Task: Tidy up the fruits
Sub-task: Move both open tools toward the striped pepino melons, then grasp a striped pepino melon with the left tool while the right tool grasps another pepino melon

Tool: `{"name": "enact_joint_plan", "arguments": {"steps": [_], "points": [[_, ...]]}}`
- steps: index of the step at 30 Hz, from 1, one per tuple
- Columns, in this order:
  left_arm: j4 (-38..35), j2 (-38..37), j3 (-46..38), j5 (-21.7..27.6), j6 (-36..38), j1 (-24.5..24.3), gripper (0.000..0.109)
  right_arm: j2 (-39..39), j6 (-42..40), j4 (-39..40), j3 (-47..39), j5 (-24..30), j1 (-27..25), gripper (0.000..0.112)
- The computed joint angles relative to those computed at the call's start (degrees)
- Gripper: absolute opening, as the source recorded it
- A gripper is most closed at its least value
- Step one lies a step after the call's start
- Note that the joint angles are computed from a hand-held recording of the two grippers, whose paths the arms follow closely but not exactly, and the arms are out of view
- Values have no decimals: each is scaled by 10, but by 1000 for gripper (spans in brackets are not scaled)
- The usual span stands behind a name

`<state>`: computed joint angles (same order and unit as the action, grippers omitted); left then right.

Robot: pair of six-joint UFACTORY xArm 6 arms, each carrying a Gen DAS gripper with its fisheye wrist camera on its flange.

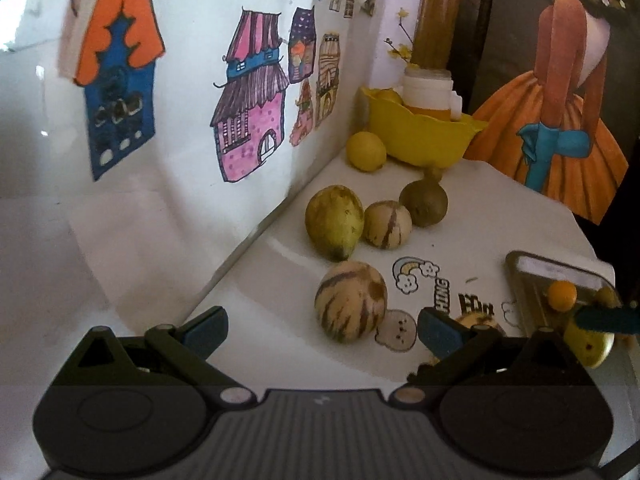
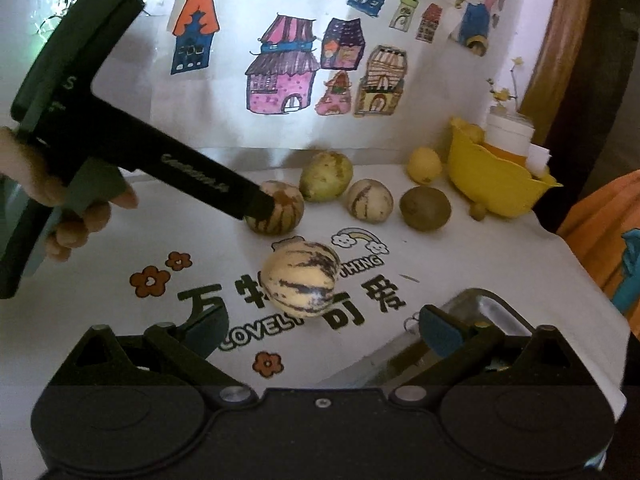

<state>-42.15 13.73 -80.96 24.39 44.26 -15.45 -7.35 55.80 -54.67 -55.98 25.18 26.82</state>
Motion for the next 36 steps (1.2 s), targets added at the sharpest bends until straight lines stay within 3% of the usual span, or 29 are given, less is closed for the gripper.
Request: {"name": "enact_joint_plan", "arguments": {"steps": [10, 22, 36], "points": [[-41, 37, -40, 6, -3, -5, 100, 53, -54, 48, -36, -42, -22, 82], [-14, 67, -67, 14, -59, -4, 89, 81, -59, 66, -48, -74, -36, 67], [-42, 81, -91, 57, -31, 1, 58, 96, -77, 99, -58, -94, -43, 58]]}}
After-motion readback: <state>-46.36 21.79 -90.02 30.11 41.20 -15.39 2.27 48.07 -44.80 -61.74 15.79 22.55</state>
